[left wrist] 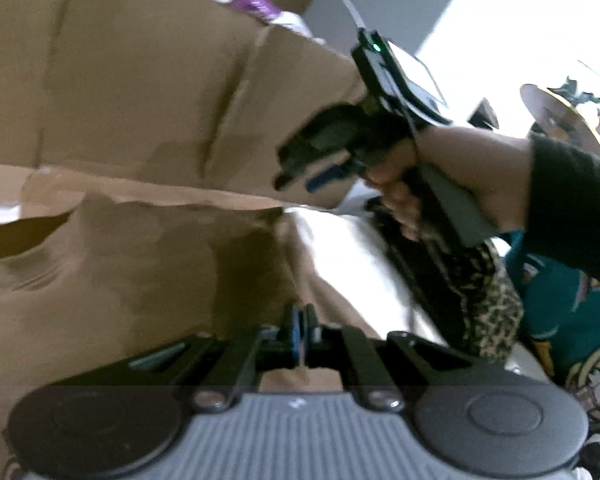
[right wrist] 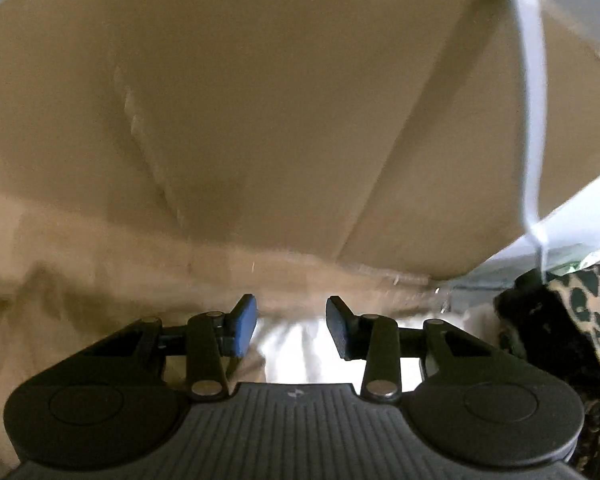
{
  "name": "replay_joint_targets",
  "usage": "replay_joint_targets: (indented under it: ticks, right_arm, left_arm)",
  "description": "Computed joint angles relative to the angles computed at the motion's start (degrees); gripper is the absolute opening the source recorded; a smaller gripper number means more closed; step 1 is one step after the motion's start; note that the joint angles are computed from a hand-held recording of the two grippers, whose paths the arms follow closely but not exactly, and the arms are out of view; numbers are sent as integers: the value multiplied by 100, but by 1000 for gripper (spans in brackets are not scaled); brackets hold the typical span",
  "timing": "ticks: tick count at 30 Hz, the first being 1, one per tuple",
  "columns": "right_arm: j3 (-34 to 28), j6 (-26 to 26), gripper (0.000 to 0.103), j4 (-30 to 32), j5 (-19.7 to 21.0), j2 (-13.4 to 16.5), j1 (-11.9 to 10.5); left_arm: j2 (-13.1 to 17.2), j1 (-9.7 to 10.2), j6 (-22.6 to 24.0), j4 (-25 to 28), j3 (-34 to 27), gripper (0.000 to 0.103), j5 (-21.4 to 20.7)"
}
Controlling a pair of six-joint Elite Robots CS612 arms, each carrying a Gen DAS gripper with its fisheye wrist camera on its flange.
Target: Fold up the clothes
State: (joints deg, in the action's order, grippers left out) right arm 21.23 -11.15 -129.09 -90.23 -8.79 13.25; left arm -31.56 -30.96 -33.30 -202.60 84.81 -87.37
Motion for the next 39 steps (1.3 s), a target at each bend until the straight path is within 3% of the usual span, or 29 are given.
replay_joint_targets:
  ticks: [5,13,17,21,29,34,39]
  right_arm:
    - [88,74,46,27,319,-103,-39]
    - [-478,-490,47,956,181,124,28]
    - [-540,-838,47,1133,-50,165,57]
    - [-712,-1050,47,1265,-450,268,96]
    - [-400,-866,49,1065,-575,144,156]
    - [-359,-683,50,902,-644,216,192]
    - [-52,-676,51,670,-704,73,215]
  left_arm:
    - [58,-6,-97,-43,-81,1,-159]
    - [68,-44,-102,-267,-114,1,-446]
    - [45,-51,-17,-358,-116,1,-528]
    - [-10,-24,-54,-303,-52,1,-387]
    - [-173,108,-376,-66,360,1,207]
    - [-132,159,-496,270,401,1,415]
    - [-65,247,-533,626,239,1,449]
